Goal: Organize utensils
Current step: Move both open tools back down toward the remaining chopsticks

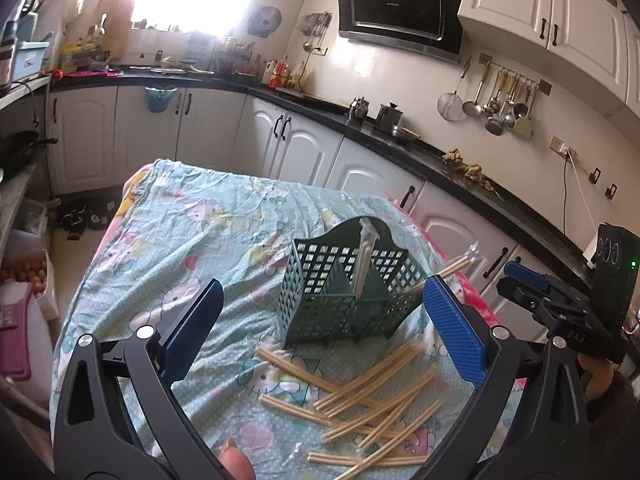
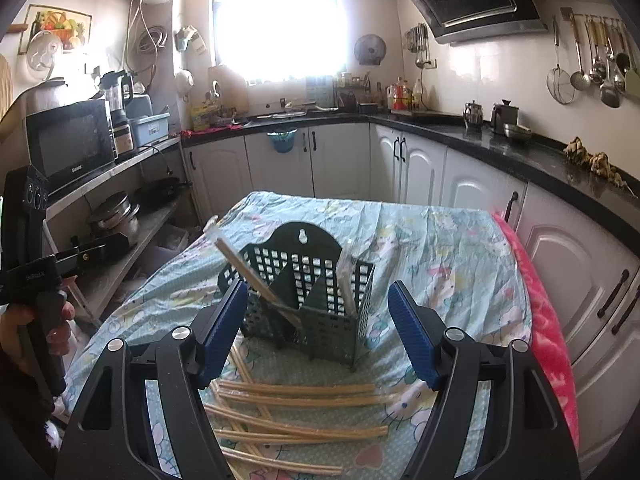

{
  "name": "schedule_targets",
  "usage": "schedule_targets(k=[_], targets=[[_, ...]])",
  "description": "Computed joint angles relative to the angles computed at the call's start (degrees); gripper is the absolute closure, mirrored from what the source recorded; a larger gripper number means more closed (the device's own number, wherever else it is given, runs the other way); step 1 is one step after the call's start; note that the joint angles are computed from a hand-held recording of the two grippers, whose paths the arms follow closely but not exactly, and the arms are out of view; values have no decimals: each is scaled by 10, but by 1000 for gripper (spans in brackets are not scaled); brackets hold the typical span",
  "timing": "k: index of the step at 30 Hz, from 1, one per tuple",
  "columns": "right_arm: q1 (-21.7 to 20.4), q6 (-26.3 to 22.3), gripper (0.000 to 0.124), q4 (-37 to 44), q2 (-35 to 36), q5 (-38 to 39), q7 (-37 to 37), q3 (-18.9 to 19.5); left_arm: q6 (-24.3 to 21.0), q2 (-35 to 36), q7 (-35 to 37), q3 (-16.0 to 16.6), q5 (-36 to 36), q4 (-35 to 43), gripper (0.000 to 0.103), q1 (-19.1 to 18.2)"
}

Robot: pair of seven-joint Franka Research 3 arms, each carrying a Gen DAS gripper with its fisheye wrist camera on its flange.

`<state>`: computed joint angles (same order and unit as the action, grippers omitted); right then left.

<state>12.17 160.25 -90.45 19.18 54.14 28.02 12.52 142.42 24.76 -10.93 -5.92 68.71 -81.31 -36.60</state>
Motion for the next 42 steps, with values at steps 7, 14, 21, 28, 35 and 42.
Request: schedule_targets(k=[7, 14, 21, 28, 35, 42], targets=[[5, -1, 54, -23, -1, -19, 18, -6, -4, 1, 2, -5, -16, -13, 11, 2], [10, 6, 54, -40, 4, -49, 43, -13, 7, 5, 0, -7, -36, -28, 11, 5], [13, 5, 54, -30, 31, -109, 97, -24, 21, 10, 8, -13, -84, -51, 11, 16], [7, -1, 54, -17, 54, -154, 136, -26, 46, 22, 20, -13, -126, -67, 17, 22], [7, -28, 61, 8, 82, -202, 165, -31, 111, 40, 25, -8, -175, -78, 31, 34], [9, -61, 67, 46, 115, -244, 197, -38, 159, 63, 42, -2, -242, -79, 42, 45]])
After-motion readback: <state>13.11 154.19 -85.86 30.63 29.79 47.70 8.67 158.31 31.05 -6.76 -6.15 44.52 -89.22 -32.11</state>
